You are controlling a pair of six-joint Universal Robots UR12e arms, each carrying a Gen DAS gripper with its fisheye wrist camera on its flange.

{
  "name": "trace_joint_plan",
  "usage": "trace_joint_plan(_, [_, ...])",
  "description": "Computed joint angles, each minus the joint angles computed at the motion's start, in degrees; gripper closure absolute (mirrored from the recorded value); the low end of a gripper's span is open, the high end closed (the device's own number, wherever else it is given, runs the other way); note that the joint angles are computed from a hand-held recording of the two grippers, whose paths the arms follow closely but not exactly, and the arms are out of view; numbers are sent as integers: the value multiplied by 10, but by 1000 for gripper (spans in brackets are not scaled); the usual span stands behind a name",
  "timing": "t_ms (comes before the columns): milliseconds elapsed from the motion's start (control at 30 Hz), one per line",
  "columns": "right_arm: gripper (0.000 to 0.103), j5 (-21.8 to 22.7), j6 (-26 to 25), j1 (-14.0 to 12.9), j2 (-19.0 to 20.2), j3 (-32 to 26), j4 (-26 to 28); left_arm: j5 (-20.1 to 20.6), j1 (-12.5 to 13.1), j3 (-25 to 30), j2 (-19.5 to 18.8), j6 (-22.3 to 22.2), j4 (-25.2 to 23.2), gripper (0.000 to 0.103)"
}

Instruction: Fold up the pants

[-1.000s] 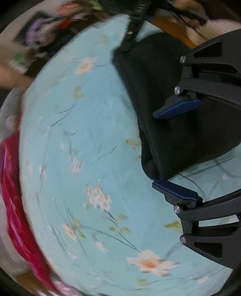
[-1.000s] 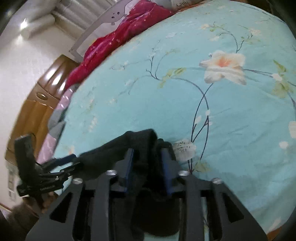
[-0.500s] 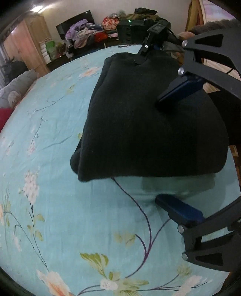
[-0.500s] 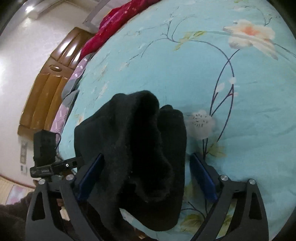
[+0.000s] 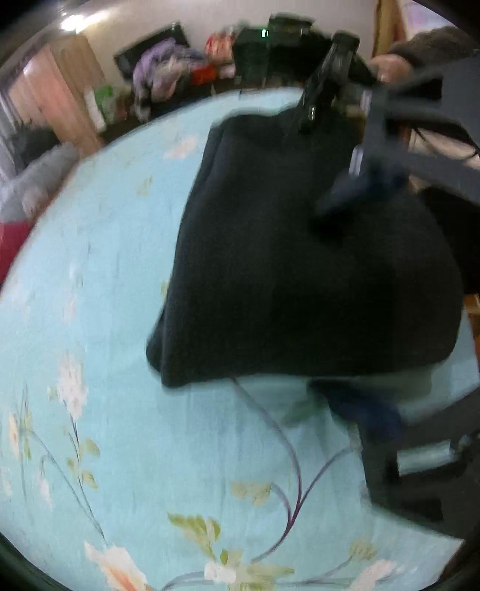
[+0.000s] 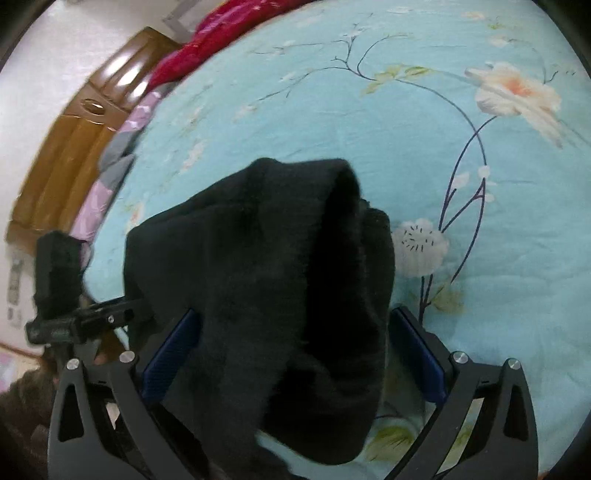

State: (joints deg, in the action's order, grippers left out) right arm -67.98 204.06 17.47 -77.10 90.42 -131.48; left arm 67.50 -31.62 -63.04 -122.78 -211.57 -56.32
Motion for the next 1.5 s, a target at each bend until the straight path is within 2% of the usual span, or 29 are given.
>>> trace_joint_plan(33, [12, -12, -7, 6, 0, -7, 10, -7, 2, -5, 3, -5, 9, 50])
trace_joint_plan(67, [17, -29, -19, 12, -2, -12, 20, -15, 4, -10, 6, -7, 18, 59])
trace_joint_plan(167, [24, -44, -41, 23, -3, -32, 45, -52, 16, -28, 13, -33, 42, 68])
trace_joint_plan(267, [25, -33, -37, 26, 0, -49, 46, -65, 25, -35, 21, -54, 66, 72])
trace_joint_plan(300, [25, -30, -34, 28, 3, -58, 46, -57, 26, -34, 24, -52, 68, 72])
trace_joint_plan(400, [26, 8, -16, 27, 20, -81, 24, 6, 29, -22, 36, -26, 73, 72])
trace_joint_plan(500, [26, 20, -9, 36, 48, -114, -6, 64, 36, -13, 41, -20, 78, 64])
trace_joint_plan(567, [25, 22, 5, 40, 69, -133, -21, 123, 36, 11, 29, 5, 38, 37])
trace_joint_plan(600, [25, 5, 9, 45, 83, -146, -18, 165, 32, 24, 22, 13, 9, 32])
trace_joint_plan(633, [25, -26, 3, 50, 94, -160, -2, 222, 25, 43, 9, 20, -28, 31])
trace_joint_plan(667, [25, -66, -7, 58, 110, -182, 36, 269, 20, 71, -8, 28, -85, 30])
trace_joint_plan(700, [23, -100, -13, 64, 126, -203, 84, 292, 17, 84, -18, 34, -118, 25])
trace_joint_plan(733, [20, -109, -12, 65, 134, -213, 108, 292, 17, 85, -22, 40, -127, 21])
trace_joint_plan(800, [18, -86, 19, 60, 130, -202, 93, 301, 17, 59, -9, 27, -82, 15])
trace_joint_plan(833, [18, -90, 21, 61, 128, -204, 96, 312, 15, 51, -4, 19, -68, 14])
trace_joint_plan(967, [15, -167, -20, 80, 120, -225, 123, 323, 12, 42, 5, 20, -76, 14])
trace_joint_plan(1000, [7, -200, -29, 86, 118, -233, 135, 331, 12, 28, 12, 18, -60, 14])
trace_joint_plan(1033, [2, -229, -31, 92, 115, -236, 144, 364, 6, 11, 21, 9, -36, 14])
trace_joint_plan(1067, [0, -251, -35, 96, 113, -235, 144, 413, -4, -4, 29, 1, -14, 14])
trace_joint_plan(1133, [0, -285, -49, 102, 94, -209, 118, 469, -18, -21, 38, 5, 6, 14])
trace_joint_plan(1200, [0, -310, -51, 109, 79, -187, 104, 483, -22, -23, 42, 9, -10, 14])
trace_joint_plan(1300, [0, -331, -48, 116, 66, -166, 88, 481, -27, -22, 47, -2, -53, 14])
trace_joint_plan(1367, [0, -331, -36, 118, 54, -153, 92, 480, -32, -40, 59, -13, -48, 14])
trace_joint_plan(1400, [0, -322, -26, 118, 48, -146, 95, 467, -33, -49, 64, -13, -36, 14])
trace_joint_plan(1467, [0, -330, -10, 119, 30, -120, 71, 444, -38, -54, 67, -10, -26, 14])
trace_joint_plan(1500, [0, -344, -9, 123, 20, -102, 41, 448, -43, -58, 70, -6, -17, 14])
